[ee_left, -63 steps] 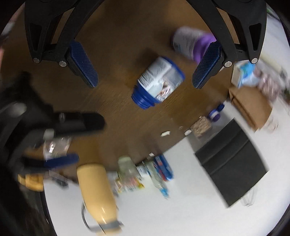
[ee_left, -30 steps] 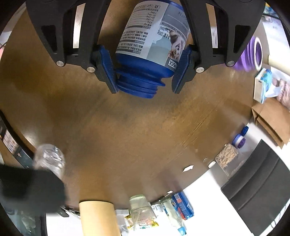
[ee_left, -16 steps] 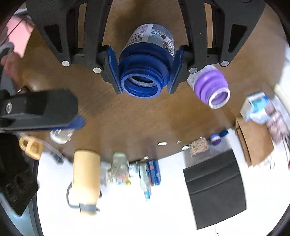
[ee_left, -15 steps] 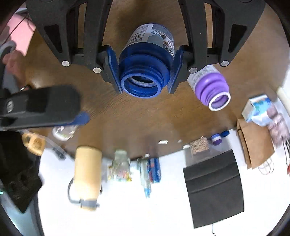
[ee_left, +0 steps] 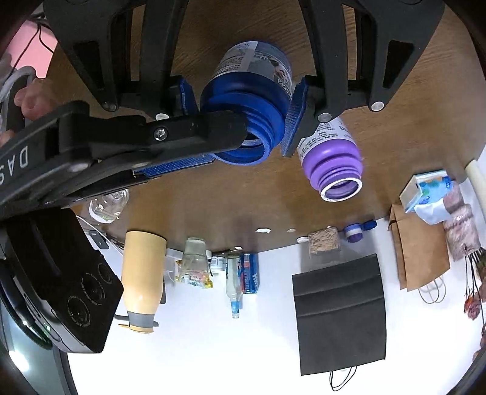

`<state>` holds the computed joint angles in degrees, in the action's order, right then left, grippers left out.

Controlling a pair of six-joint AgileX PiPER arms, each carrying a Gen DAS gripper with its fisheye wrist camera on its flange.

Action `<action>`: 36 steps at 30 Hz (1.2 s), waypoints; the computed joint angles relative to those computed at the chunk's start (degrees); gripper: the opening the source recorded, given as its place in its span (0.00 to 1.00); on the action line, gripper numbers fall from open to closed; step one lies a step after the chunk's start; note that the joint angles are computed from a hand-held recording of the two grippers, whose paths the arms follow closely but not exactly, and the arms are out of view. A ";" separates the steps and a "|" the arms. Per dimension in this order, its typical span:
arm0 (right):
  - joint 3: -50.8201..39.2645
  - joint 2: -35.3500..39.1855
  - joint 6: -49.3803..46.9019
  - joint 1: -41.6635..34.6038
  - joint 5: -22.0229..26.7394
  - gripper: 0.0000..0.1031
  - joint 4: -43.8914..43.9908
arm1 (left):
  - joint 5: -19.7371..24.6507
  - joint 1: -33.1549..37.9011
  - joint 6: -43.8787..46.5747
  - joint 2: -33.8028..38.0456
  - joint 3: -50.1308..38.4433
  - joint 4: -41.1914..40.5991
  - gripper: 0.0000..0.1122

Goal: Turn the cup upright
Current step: 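Grasp the blue-capped bottle with the right tool while the left tool holds it, then open the left tool while the right tool sets the bottle upright and releases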

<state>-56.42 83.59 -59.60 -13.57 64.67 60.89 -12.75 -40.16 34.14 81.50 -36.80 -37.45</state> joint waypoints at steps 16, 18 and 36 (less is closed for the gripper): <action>-9.00 -1.77 8.89 8.03 -2.15 0.57 -11.90 | 3.97 7.37 -31.10 -4.69 2.47 35.11 0.64; -13.24 -2.15 8.89 10.09 0.29 0.57 -12.26 | 4.38 9.59 -39.92 -8.08 2.51 46.57 0.57; -62.42 32.34 6.01 29.13 -0.64 0.57 -14.95 | -0.12 32.93 -69.75 7.78 -14.94 72.01 0.53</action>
